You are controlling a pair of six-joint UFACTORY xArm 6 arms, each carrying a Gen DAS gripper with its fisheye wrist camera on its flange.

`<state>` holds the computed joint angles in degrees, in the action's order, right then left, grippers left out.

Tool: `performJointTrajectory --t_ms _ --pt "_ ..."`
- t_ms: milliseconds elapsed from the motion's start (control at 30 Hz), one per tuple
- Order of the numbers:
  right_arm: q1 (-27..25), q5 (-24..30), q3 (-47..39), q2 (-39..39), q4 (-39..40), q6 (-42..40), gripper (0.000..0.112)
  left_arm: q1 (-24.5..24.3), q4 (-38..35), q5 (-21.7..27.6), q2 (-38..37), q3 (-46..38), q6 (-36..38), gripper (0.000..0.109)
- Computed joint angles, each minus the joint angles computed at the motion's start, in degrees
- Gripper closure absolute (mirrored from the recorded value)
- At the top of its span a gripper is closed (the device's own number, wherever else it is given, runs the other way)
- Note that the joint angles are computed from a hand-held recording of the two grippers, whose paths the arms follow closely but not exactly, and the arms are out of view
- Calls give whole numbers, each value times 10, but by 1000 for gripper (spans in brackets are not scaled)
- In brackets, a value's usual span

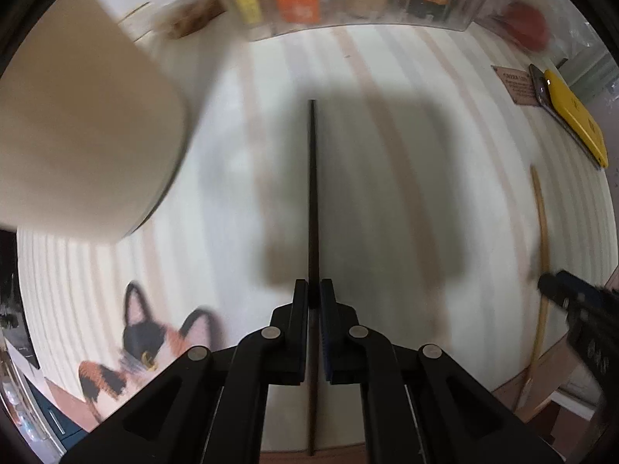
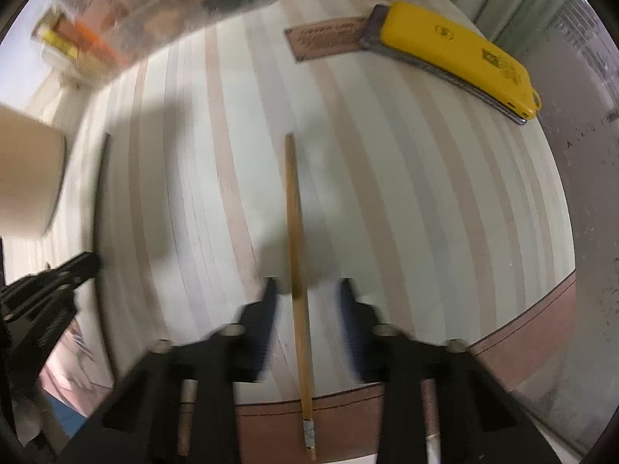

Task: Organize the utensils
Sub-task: 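Grasp the last dark chopstick with the left tool while the right tool grasps the last light chopstick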

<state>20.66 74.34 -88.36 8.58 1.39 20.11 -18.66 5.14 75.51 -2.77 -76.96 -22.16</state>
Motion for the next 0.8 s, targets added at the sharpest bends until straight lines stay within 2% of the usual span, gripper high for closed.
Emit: performJointTrajectory --t_ms 33,167,400,600,800 --pt "6 -3 3 -2 -13 3 105 4 0 -1 -18 16 1 105" --pt "25 -10 13 -9 -19 2 105 23 -14 4 -105 96 4 105" --pt "76 -6 4 -4 40 -11 105 82 -40 40 -257 209 18 105" --pt "132 7 -59 43 57 -19 105 190 -34 88 -365 261 44 105" --pt "170 39 -155 111 37 -14 105 320 -34 87 -386 300 98 105"
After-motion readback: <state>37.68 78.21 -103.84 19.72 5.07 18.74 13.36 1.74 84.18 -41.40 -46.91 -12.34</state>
